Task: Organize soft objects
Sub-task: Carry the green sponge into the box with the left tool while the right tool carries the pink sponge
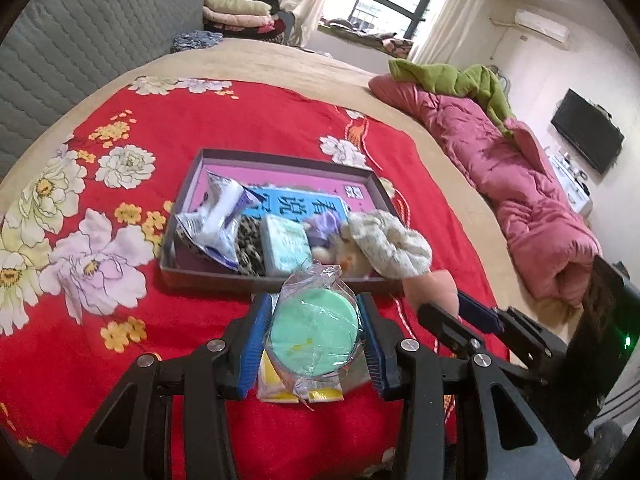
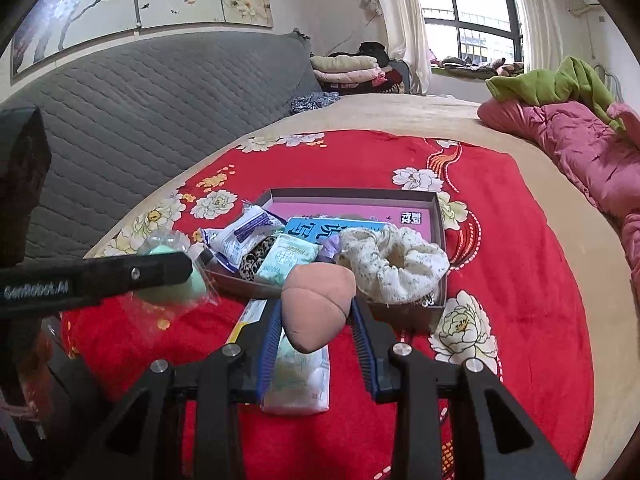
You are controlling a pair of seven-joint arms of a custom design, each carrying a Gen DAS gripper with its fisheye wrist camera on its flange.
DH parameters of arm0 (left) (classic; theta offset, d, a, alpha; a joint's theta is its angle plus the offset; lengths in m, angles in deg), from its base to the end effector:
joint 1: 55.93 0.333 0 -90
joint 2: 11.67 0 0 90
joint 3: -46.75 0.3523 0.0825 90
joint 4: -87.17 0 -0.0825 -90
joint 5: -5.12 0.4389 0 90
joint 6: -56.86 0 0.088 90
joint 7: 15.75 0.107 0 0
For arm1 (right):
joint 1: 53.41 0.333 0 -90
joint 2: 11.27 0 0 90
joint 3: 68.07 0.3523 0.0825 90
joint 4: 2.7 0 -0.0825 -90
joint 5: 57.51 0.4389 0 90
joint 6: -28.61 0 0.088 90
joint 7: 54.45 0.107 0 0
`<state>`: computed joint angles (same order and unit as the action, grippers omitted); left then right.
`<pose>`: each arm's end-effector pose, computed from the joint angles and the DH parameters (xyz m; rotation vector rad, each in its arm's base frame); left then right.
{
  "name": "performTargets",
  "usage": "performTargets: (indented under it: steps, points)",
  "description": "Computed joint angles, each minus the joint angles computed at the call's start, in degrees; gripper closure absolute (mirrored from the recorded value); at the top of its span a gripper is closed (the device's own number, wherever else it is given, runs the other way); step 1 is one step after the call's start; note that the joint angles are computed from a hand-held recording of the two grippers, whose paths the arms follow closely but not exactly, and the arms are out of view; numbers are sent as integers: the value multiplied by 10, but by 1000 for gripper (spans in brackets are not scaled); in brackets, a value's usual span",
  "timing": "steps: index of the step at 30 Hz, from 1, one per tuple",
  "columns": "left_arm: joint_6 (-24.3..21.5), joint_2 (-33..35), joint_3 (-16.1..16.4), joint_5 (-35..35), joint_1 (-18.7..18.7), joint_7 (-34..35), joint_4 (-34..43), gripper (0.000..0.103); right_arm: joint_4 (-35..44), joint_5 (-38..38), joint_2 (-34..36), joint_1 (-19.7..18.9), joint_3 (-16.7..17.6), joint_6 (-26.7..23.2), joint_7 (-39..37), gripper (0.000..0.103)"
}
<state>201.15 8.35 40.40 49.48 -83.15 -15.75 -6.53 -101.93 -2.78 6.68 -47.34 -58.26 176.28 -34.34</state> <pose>0.6374 -0.4175 0.4867 -2.2284 1.3449 -0.8920 0.7203 0.1769 0.4639 -2.0945 0.8793 -0.2659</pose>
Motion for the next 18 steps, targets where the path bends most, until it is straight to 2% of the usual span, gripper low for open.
performTargets:
  steps: [18]
  points:
    - [-5,8,14,11,22,-14,10,58,45,-17,32,9,17,27,26,68]
